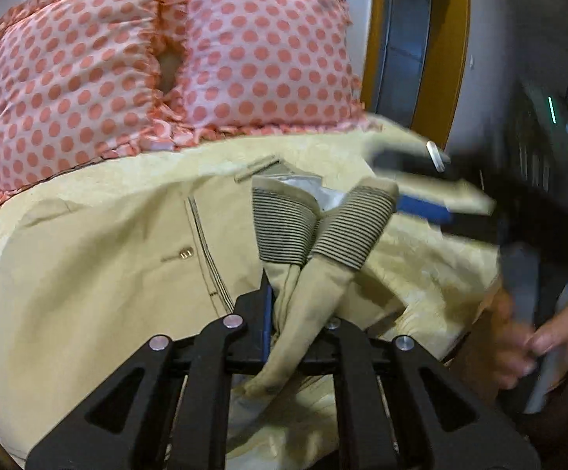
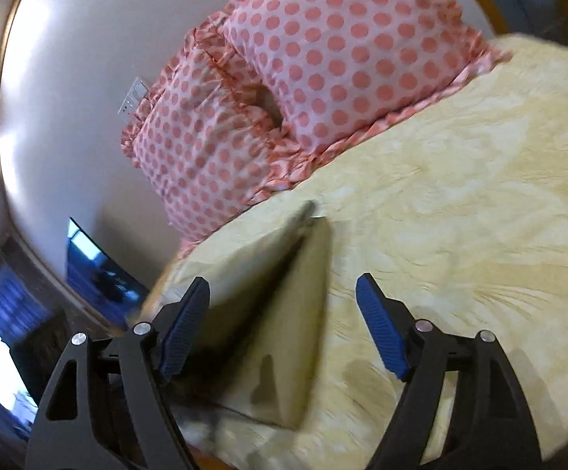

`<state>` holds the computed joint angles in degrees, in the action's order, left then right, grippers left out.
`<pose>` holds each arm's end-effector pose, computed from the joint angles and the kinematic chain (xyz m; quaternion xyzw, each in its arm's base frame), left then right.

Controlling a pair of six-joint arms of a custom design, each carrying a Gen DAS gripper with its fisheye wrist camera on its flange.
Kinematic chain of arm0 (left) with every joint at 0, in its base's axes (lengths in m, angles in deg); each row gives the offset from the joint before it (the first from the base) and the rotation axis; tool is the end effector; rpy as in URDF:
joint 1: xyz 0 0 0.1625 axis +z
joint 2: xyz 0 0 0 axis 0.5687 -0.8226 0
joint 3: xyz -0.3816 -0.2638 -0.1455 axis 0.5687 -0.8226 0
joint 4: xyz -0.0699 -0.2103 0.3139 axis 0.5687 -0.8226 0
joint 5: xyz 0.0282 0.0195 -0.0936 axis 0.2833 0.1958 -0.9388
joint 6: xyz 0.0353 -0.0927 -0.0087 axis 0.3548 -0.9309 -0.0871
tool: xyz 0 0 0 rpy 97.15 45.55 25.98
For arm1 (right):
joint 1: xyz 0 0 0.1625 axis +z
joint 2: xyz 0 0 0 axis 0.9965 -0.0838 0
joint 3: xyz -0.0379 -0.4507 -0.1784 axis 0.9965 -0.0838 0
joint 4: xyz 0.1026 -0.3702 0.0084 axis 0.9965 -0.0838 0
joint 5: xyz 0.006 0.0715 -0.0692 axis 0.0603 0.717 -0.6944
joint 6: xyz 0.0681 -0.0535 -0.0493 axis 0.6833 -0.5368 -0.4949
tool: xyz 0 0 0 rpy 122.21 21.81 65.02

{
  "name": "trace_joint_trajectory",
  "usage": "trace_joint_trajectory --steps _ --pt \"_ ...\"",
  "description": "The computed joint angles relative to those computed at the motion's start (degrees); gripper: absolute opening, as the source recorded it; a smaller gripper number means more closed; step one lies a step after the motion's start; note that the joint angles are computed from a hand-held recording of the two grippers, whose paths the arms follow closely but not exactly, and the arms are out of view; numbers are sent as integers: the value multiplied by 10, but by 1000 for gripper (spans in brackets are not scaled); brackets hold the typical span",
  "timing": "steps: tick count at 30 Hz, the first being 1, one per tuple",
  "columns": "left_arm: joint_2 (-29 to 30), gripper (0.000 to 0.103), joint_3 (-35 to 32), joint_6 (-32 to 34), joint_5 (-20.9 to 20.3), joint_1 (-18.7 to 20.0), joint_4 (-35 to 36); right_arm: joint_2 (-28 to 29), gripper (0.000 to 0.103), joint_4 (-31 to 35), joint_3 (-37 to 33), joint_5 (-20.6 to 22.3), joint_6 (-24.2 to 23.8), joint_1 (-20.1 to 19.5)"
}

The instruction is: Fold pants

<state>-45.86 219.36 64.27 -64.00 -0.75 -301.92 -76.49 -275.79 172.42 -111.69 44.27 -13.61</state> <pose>-0.2259 -0.3906 0.0218 0.3789 0.8465 -0.2948 0.2300 0.0394 -0.4203 0.2036 -0.0671 0.9113 -0.4030 0.0519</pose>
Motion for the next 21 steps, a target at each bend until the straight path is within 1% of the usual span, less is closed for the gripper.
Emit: trace_joint_trajectory --steps 1,2,3,4,5,6,7,8,9,10,11,12,13,15,16,17,19,21 --pt "13 10 -8 3 12 0 18 -11 79 55 -23 -19 11 16" --pt "27 11 -11 11 24 -2 15 -17 79 92 -41 -40 12 30" --pt "33 15 -3 18 31 -10 0 -17 79 113 -56 -72 14 48" --pt "21 22 6 19 18 -11 5 -14 79 132 -74 -111 13 68" --pt "-10 42 22 12 -20 -7 22 -11 78 149 -87 -135 7 80" --pt "-33 60 35 9 -51 0 23 -9 77 169 -101 -158 5 90" --pt "-55 64 50 -1 -70 4 18 -6 73 191 -114 -172 3 97" --pt "-87 64 67 -11 -90 16 10 -5 71 210 -124 -178 -2 99" --pt "-113 65 75 -19 -100 29 12 -3 70 222 -132 -187 -3 102" --pt "-141 66 80 -29 -104 45 18 1 66 230 -138 -198 -5 104" --pt "-178 70 78 -42 -102 73 33 4 63 236 -143 -203 -6 104" --pt "-201 71 75 -51 -96 96 39 7 62 244 -148 -208 -3 104" --pt "-234 72 63 -67 -85 132 59 9 58 247 -149 -206 -2 101" --pt "-268 71 42 -92 -78 178 90 10 51 244 -147 -201 -7 98" --pt "-282 71 28 -98 -88 203 109 9 47 246 -145 -199 -11 97" --pt "-298 71 6 -103 -112 233 143 6 45 249 -145 -192 -14 94" --pt "-311 71 -29 -106 -158 272 209 -1 43 263 -145 -179 -16 89" --pt "-309 71 -65 -113 -201 298 270 0 43 277 -153 -185 -11 89"
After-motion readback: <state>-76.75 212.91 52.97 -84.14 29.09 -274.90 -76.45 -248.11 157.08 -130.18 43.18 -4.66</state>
